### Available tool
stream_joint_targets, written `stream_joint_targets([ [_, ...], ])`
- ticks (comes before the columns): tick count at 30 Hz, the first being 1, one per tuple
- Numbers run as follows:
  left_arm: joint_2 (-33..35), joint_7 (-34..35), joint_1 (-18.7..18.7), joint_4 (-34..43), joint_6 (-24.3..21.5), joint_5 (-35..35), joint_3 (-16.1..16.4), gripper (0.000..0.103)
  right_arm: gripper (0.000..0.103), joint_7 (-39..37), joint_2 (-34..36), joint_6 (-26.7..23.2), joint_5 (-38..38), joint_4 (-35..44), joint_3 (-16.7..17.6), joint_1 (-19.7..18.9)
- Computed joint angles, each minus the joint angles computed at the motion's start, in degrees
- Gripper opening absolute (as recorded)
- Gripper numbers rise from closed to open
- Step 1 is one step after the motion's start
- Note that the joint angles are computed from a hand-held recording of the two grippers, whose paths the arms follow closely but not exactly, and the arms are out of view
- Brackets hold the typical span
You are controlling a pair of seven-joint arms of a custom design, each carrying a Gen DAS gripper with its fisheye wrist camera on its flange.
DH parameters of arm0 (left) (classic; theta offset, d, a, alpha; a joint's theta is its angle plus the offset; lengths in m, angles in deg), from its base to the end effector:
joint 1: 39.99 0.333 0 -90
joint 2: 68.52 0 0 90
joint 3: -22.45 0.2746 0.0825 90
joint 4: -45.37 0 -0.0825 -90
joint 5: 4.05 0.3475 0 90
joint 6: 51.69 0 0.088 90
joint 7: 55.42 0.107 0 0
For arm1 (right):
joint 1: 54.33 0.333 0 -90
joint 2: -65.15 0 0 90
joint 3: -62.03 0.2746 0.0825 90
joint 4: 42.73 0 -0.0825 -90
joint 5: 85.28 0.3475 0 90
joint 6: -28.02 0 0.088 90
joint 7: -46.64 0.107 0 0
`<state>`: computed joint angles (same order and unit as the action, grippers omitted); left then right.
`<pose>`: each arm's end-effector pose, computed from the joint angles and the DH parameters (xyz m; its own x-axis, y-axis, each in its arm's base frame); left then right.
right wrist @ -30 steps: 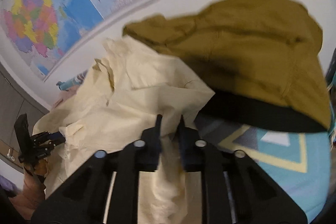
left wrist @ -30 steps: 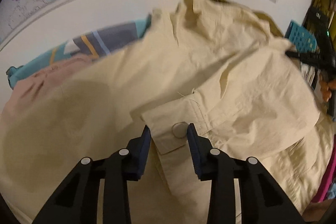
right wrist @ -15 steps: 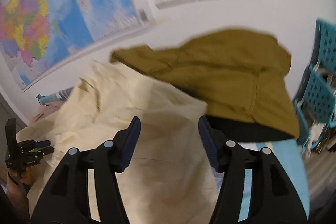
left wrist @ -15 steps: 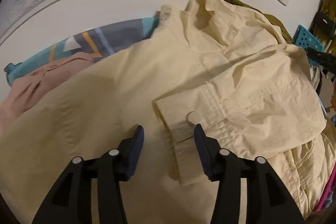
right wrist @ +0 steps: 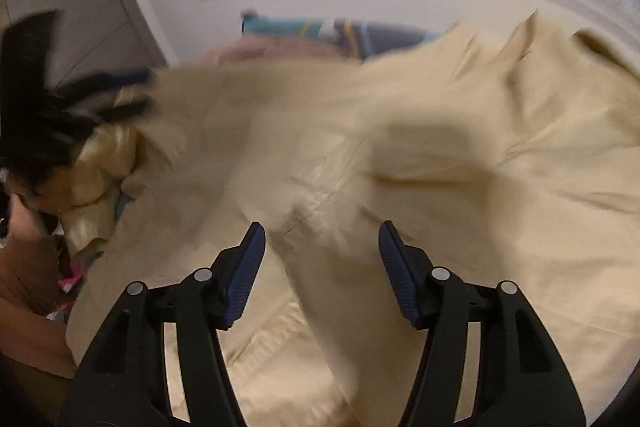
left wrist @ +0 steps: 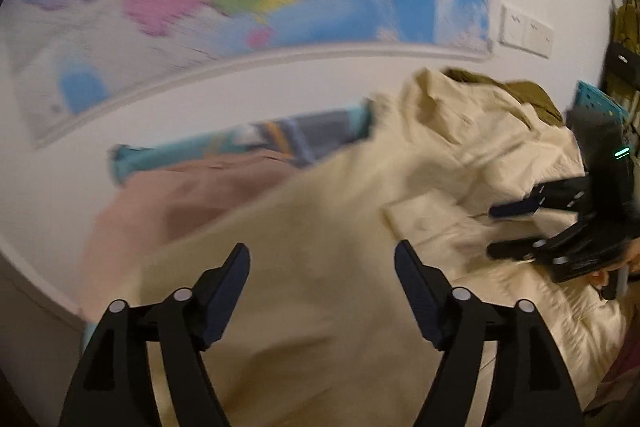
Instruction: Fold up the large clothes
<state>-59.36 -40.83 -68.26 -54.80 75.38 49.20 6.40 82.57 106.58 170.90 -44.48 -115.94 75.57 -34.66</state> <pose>0.4537 -0.3941 0.4933 0.1251 -0.9885 -0.0846 -0.6799 -0.0233 -0.7330 0.6297 0.3513 0.3696 0.8431 -0.4841 -0.2341 -0.4903 -0.5133 -0.7044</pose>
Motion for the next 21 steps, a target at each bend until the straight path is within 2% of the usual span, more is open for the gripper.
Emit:
stream_joint_targets([
  [2,-5.14,-2.08,-0.44,-4.75,-4.01,0.92,-0.42,0.077,0.056,3.85,2.55,-0.84,-3.4,3.27,-2.22,2.14],
  [3,-6.86,-2.45,-0.24,-6.38,-5.41,0.67,-0.87,0.077,0.056,6.59,4.63,-2.96,-5.61,6.07,-1.22,1.31],
  [4,-8.85,-2.78,-0.06,-8.29,-7.43,0.28,-1.41,0.077,0.057,6.48,4.95,-4.46,-4.34,6.88,-2.23,1.53],
  [6,-11.69,-3.09,0.56,-11.31,-10.36,-0.99,-2.42,0.078,0.06,8.42,4.58,-6.4,-3.32,7.04,-1.53,0.17],
  [7,-12.67,-2.65,0.87,-12.44,-11.72,-1.93,-2.84,0.078,0.061,7.84,3.07,-5.71,-2.59,5.09,-1.09,-0.34],
  [9,-14.42,-1.44,1.45,-14.76,-13.74,-4.73,-3.31,0.078,0.064,2.63,-0.48,-3.8,1.01,0.07,1.4,-2.23],
  [11,-16.38,0.63,2.06,-17.76,-12.51,-8.16,-3.16,0.078,0.068,-4.92,-4.15,-7.61,7.17,-3.95,5.27,-5.51],
  [12,-16.87,1.21,2.33,-18.64,-12.57,-8.83,-3.33,0.078,0.068,-8.8,-5.71,-9.66,9.76,-5.83,6.6,-6.38],
  [13,-17.18,1.88,2.62,-19.39,-12.43,-9.76,-3.33,0.078,0.073,-11.26,-6.79,-11.53,11.07,-6.92,7.07,-6.53],
  [14,-17.68,2.29,2.97,-20.42,-11.47,-10.9,-3.09,0.075,0.075,-13.9,-7.61,-14.19,11.97,-7.75,7.77,-6.3],
  [15,-18.3,2.22,3.33,-21.42,-10.46,-11.65,-2.93,0.062,0.076,-15.45,-7.92,-16.16,11.58,-7.93,7.88,-5.14],
  [16,-19.18,2.39,3.73,-22.78,-8.77,-12.57,-2.55,0.056,0.077,-16.25,-7.93,-17.72,10.72,-7.67,7.57,-3.8],
  [17,-20.0,2.31,4.05,-23.98,-7.55,-13.18,-2.43,0.043,0.078,-17.1,-7.67,-19.44,9.39,-7.26,7.42,-1.87],
  [18,-20.75,2.3,4.46,-25.06,-6.26,-13.71,-2.2,0.033,0.078,-18.14,-8.23,-19.62,9.15,-8.2,7.11,-0.58],
  [20,-22.23,2.22,5.15,-27.15,-2.69,-14.55,-1.81,0.026,0.081,-19.78,-7.51,-21.69,7.1,-7.57,6.61,3.02],
  [21,-22.42,1.82,5.46,-27.36,-2.29,-14.43,-2.1,0.019,0.082,-20.51,-7.89,-22.74,6.77,-8.22,6.26,4.09],
])
